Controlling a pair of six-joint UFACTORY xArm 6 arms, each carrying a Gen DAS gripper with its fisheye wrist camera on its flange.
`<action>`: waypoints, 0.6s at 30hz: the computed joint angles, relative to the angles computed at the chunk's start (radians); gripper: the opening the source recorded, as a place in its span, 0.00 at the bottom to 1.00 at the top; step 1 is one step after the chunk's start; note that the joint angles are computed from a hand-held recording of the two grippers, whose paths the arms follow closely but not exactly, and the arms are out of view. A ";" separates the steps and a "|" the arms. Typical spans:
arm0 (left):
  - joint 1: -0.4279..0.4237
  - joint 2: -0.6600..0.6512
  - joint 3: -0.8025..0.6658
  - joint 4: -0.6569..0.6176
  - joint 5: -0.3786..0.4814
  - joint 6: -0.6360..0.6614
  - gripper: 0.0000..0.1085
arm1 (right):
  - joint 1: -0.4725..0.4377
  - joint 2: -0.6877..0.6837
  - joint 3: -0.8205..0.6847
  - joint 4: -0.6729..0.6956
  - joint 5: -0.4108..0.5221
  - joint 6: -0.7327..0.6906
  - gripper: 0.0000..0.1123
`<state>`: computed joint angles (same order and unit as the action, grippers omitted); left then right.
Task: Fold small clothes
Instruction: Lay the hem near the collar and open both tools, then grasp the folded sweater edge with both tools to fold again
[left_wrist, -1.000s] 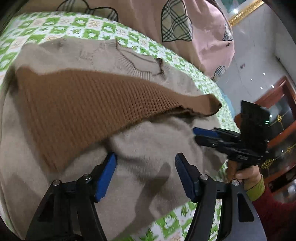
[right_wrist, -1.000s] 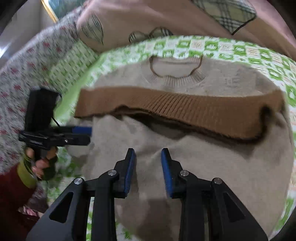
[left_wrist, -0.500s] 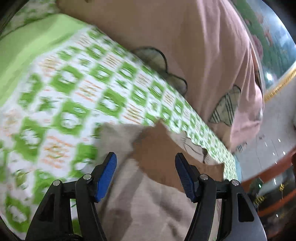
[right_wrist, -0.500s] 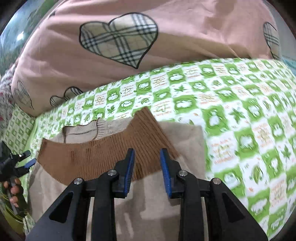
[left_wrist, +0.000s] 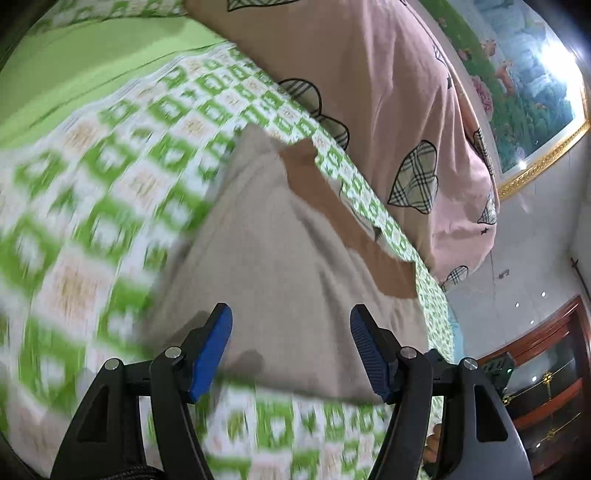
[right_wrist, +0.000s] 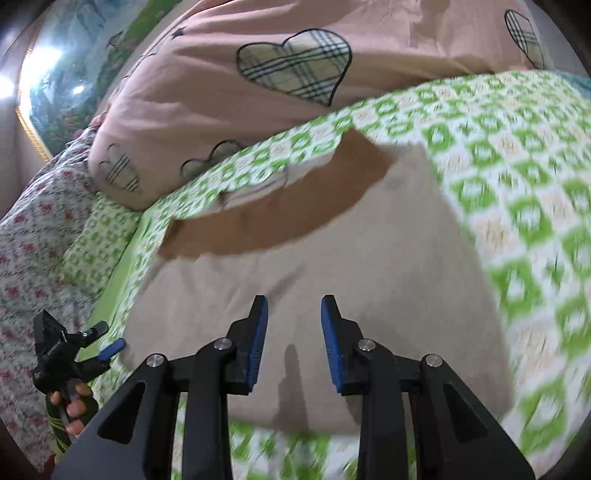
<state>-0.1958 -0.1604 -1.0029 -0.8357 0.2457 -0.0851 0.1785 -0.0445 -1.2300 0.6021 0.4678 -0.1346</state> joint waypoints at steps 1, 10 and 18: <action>-0.011 -0.022 0.026 -0.023 -0.005 0.005 0.62 | 0.008 -0.021 0.029 0.000 -0.007 0.003 0.29; -0.086 -0.130 0.202 0.349 -0.067 -0.370 0.64 | 0.070 -0.154 0.203 0.052 -0.031 0.011 0.33; -0.114 -0.042 0.149 0.251 -0.115 -0.369 0.67 | 0.090 -0.198 0.239 0.085 -0.018 0.003 0.34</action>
<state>-0.3097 -0.2025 -0.8541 -0.5848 0.1304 -0.4540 0.2682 -0.2425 -0.9912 0.6874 0.4501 -0.1315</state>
